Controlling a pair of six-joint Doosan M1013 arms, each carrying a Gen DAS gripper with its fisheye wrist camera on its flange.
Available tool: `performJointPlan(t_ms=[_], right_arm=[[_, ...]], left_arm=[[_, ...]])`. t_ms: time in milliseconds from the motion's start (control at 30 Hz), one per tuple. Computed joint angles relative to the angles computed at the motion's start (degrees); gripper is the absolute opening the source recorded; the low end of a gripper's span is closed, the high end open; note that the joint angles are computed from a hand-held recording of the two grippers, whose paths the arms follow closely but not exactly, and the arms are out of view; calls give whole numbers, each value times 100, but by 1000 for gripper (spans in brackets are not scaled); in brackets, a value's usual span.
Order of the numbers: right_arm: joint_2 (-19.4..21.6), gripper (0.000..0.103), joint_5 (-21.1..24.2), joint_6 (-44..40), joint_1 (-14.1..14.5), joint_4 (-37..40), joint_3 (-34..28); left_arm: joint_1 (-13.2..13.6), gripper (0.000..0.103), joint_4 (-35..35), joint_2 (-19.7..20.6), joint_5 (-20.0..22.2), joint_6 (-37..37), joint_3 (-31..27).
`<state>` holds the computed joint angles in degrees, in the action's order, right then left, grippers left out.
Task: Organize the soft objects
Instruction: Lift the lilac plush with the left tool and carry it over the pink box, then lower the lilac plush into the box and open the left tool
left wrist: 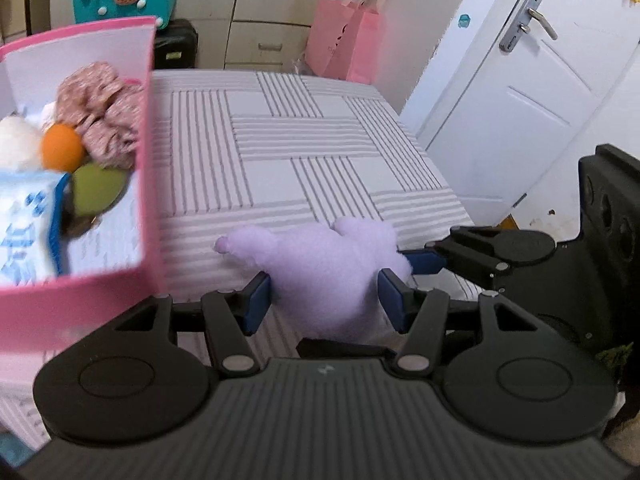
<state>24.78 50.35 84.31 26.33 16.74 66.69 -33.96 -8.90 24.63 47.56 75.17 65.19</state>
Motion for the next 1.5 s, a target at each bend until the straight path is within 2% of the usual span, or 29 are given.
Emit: performJointPlan(t_ms=[200, 367, 567, 700, 1067, 1300, 1500], right_arm=[[-75, 89, 387, -224, 206, 25, -102], [-62, 89, 629, -465, 294, 403, -279], [102, 89, 960, -724, 384, 773, -662], [235, 89, 992, -805, 469, 863, -972], [606, 89, 778, -975, 531, 927, -1812], [887, 89, 357, -1045, 526, 816, -2230], [1357, 89, 368, -982, 462, 761, -2971]], left_arm=[[92, 56, -206, -384, 282, 61, 375], [235, 57, -390, -656, 503, 82, 581], [331, 57, -123, -857, 792, -132, 601], [407, 57, 131, -955, 869, -227, 537], [618, 57, 441, -952, 699, -146, 213], [746, 58, 614, -744, 438, -93, -91], [894, 59, 752, -466, 167, -285, -386]])
